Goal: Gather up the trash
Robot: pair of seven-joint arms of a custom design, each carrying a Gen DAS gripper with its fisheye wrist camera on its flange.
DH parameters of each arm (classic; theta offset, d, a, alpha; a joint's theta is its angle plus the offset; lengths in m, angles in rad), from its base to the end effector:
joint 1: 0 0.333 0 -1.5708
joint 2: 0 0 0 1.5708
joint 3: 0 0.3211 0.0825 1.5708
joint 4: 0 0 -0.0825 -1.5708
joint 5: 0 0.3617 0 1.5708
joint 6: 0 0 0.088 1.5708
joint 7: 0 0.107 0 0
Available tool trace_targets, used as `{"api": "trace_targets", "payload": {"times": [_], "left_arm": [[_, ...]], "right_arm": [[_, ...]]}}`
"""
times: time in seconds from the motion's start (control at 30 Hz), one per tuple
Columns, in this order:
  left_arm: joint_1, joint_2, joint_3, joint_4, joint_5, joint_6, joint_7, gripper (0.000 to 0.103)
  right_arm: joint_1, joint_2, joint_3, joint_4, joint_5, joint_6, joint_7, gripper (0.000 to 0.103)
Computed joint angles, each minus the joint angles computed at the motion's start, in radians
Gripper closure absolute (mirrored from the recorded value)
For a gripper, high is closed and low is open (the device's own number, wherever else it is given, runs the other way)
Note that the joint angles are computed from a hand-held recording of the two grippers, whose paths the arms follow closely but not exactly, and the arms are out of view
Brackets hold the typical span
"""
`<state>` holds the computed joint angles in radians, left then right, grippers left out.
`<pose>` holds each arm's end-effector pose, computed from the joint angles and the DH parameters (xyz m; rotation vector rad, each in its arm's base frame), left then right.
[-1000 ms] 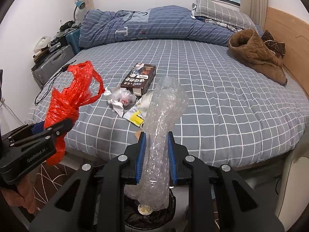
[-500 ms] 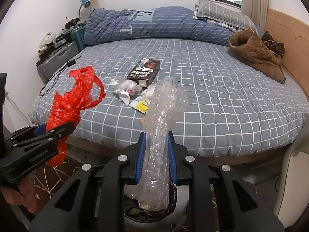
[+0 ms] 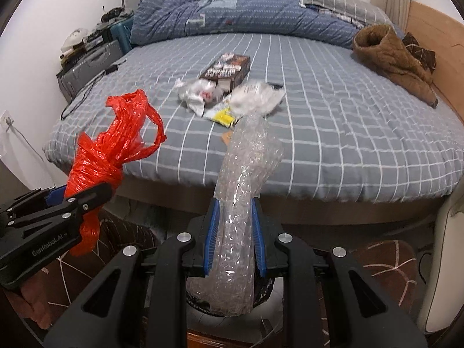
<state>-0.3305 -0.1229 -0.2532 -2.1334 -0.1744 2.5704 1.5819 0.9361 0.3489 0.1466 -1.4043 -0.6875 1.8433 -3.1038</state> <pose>0.4467 -0.2980 0.5362 -1.4816 2.4468 -0.7892 0.3670 0.5493 0.5406 -1.4934 2.2004 -0.6563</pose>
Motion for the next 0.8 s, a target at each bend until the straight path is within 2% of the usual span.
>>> {"api": "trace_targets", "payload": {"times": [0.43,0.8], "left_arm": [[0.012,0.073,0.0,-0.042,-0.002,0.008,0.002,0.059],[0.023,0.192,-0.007,-0.034,0.087,0.03,-0.058,0.059]], "right_arm": [[-0.041,0.015,0.0,-0.117,0.075,0.153,0.045,0.082],[-0.079,0.067,-0.008,-0.186,0.153,0.276,0.027,0.081]]}}
